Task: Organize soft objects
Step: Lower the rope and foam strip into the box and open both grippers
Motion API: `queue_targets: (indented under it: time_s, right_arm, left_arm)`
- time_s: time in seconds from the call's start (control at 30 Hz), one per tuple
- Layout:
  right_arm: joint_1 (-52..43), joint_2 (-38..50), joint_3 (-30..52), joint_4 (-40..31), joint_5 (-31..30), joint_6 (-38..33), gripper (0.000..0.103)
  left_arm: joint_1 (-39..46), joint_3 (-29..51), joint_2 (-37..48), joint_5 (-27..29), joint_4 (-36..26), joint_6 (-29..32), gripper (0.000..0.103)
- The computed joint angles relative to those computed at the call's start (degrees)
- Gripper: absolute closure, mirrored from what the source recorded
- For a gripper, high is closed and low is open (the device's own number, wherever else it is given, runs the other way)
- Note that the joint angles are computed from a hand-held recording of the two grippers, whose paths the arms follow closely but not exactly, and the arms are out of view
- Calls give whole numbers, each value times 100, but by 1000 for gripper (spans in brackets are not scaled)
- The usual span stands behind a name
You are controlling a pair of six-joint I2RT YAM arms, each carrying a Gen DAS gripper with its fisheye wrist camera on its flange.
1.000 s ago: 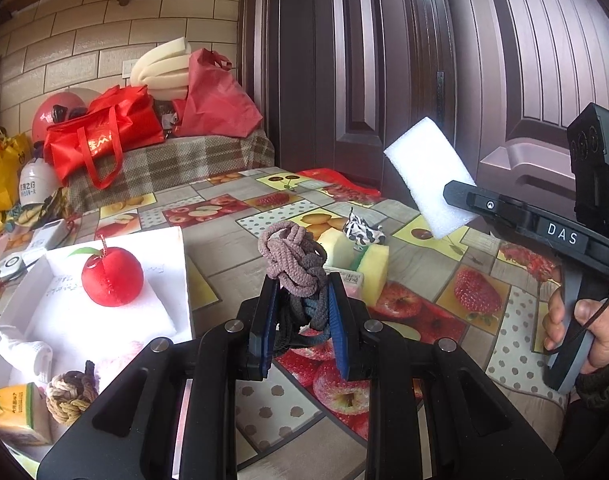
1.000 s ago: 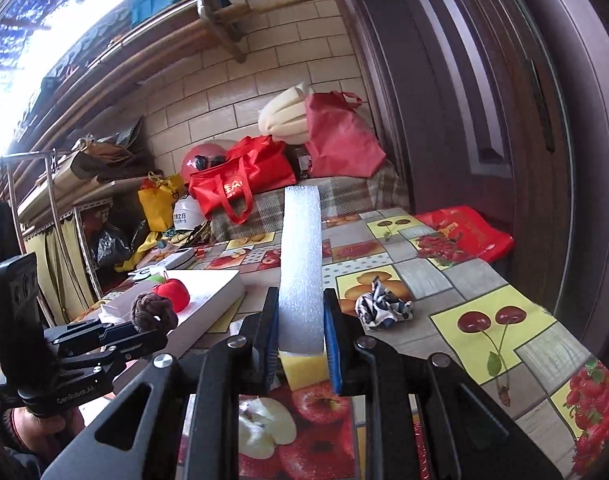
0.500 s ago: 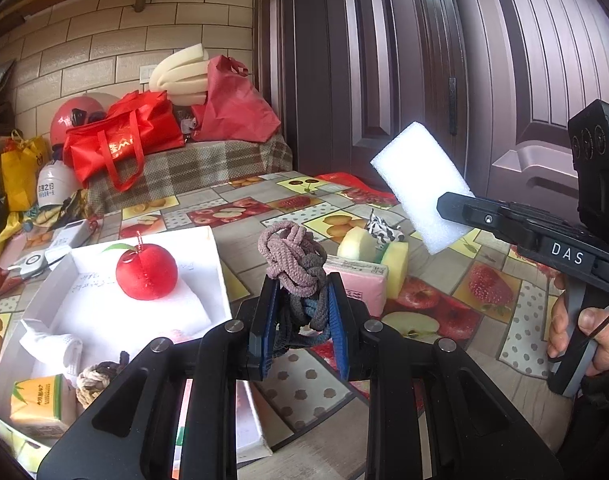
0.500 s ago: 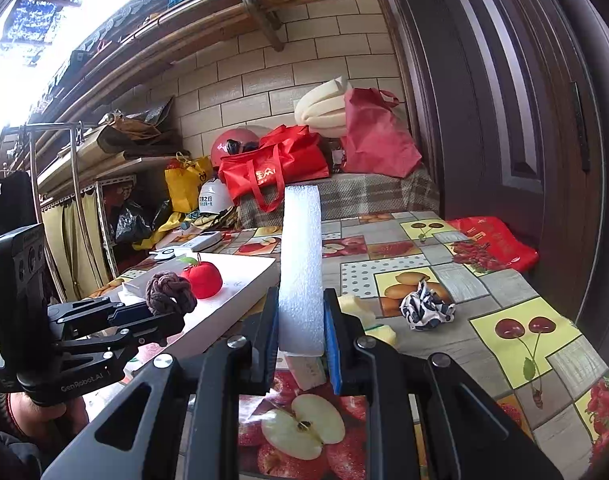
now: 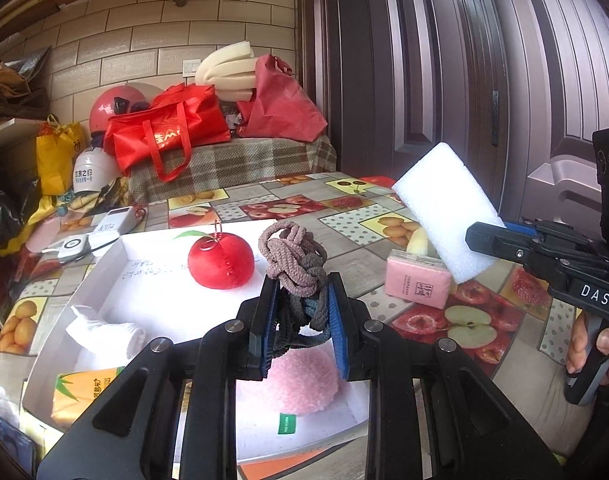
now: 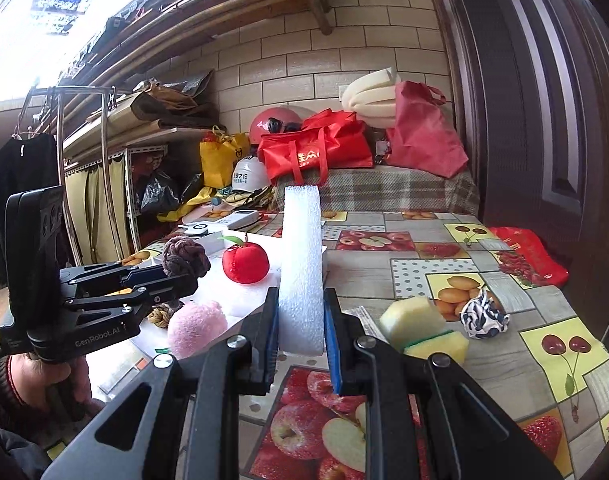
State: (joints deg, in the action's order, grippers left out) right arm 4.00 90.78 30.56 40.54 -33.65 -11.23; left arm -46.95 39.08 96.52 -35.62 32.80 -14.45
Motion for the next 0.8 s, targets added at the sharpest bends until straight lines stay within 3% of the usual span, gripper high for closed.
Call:
queue_targets:
  time_s: [0.37,0.63,0.8]
  right_arm:
    - [881,313,467,-677,318,-185,84]
    - [1513,647,758,-834,661,-372,84]
    - [1897,829,1009,-991,935,-575,84]
  left_arm:
    - [671,-597,-456,-8,160,-255,80]
    - [1460,-1014,-819,474,259,-786,80]
    - [1683,-939,-778,635,173,-805,80]
